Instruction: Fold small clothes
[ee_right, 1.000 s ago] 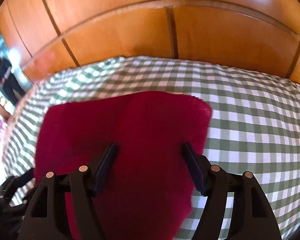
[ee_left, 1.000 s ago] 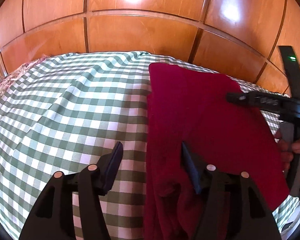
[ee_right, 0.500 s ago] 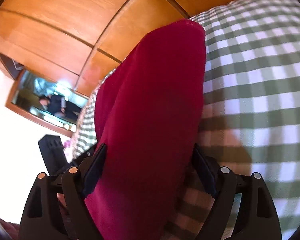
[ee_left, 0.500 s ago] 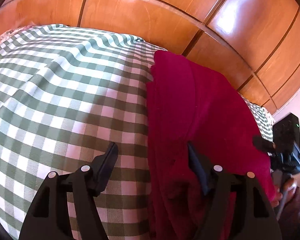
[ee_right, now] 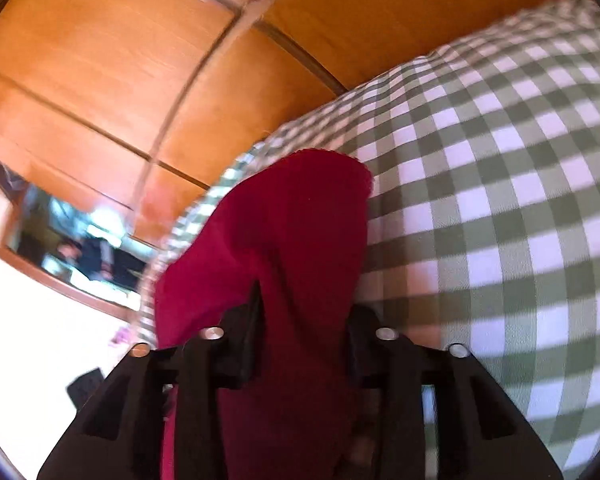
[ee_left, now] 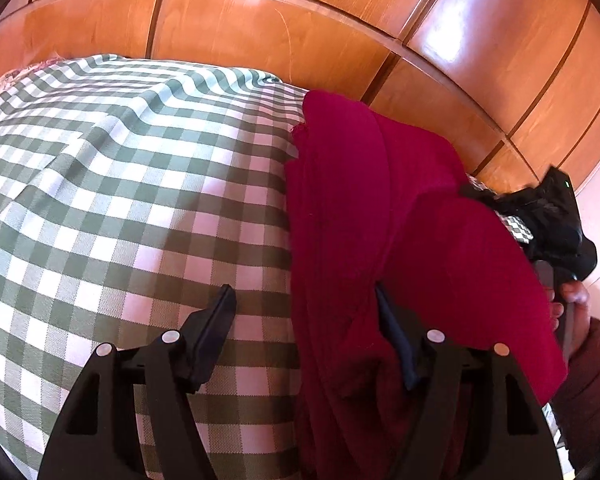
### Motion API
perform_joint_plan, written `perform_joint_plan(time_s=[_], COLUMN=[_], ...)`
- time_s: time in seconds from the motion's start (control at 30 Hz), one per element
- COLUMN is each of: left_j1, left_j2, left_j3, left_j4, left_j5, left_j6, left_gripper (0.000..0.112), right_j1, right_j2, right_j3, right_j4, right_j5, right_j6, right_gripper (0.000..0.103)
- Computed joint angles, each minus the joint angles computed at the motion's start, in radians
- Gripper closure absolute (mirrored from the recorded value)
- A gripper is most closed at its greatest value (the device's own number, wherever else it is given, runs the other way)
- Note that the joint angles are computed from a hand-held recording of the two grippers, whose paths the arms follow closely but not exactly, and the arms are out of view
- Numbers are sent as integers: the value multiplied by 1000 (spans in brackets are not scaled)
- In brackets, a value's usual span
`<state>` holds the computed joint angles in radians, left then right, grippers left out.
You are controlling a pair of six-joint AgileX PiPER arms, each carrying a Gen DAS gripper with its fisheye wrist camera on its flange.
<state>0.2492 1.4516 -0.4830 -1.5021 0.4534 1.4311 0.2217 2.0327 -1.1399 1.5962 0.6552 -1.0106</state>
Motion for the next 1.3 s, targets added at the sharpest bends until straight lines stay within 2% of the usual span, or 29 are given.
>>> perform_joint_plan(time_s=[0.03, 0.07, 0.13, 0.23, 0.27, 0.3, 0.33, 0.37, 0.4, 0.43, 0.5, 0.53, 0.57, 0.63, 0.67, 0.8, 0.87, 1.0, 1.03, 1.13, 1.17, 1.23, 1.27, 1.3], left_j1=[7, 14, 33, 86, 95, 92, 74, 63, 61, 71, 95, 90, 63, -38, -101, -404, -542, -791, -831, -923, -955, -1013, -1038, -1065], left_j2=[0, 3, 5, 22, 26, 22, 10, 6, 7, 12, 5, -4, -27, -69, -82, -50, -3, 170, 223, 412, 467, 616, 662, 692], left_j3=[0, 0, 1, 3, 4, 7, 11, 10, 11, 10, 13, 17, 20, 24, 20, -110, -220, -518, -596, -869, -942, -1127, -1177, -1191], left_j4=[4, 9, 14, 12, 14, 13, 7, 11, 6, 7, 19, 20, 31, 34, 30, 65, 180, 556, 656, 950, 1050, 1250, 1341, 1431], left_j5=[8, 19, 48, 154, 184, 200, 181, 170, 171, 187, 236, 243, 234, 175, 145, 9, -51, -134, -137, -66, -48, 57, 84, 71], left_j6=[-4, 0, 8, 42, 50, 64, 63, 51, 45, 31, -6, -15, -44, -92, -119, -304, -467, -867, -967, -1267, -1364, -1515, -1592, -1664], left_gripper=[43, 43, 45, 63, 71, 71, 72, 74, 75, 78, 82, 84, 84, 85, 85, 85, 85, 85, 86, 86, 87, 94, 92, 91], right_j1=[-10, -16, -36, -50, -43, -8, 36, 96, 126, 148, 156, 157, 162, 158, 160, 22, -75, -419, -518, -747, -789, -877, -884, -893], right_j2=[-21, -42, -79, -129, -136, -142, -151, -155, -146, -138, -158, -197, -231, -348, -367, -540, -609, -732, -737, -682, -665, -599, -576, -539], right_j3=[41, 81, 155, 289, 305, 317, 320, 304, 278, 249, 237, 263, 282, 356, 350, 432, 462, 502, 504, 475, 471, 469, 479, 485], right_j4=[43, 99, 92, 122, 124, 139, 142, 140, 136, 108, 60, 55, 50, 28, 19, -100, -159, -278, -296, -329, -335, -347, -356, -375], right_j5=[0, 7, 68, 165, 177, 167, 120, 41, -4, -44, -70, -79, -94, -133, -150, -116, -88, 77, 140, 219, 218, 193, 141, 83], right_j6=[-20, -59, -89, -196, -216, -249, -269, -275, -267, -230, -180, -194, -210, -232, -216, -157, -139, -125, -155, -198, -209, -251, -254, -257], right_gripper=[15, 14, 14, 14, 14, 14, 14, 16, 27, 33, 51, 52, 53, 55, 55, 55, 55, 55, 55, 55, 55, 53, 50, 44])
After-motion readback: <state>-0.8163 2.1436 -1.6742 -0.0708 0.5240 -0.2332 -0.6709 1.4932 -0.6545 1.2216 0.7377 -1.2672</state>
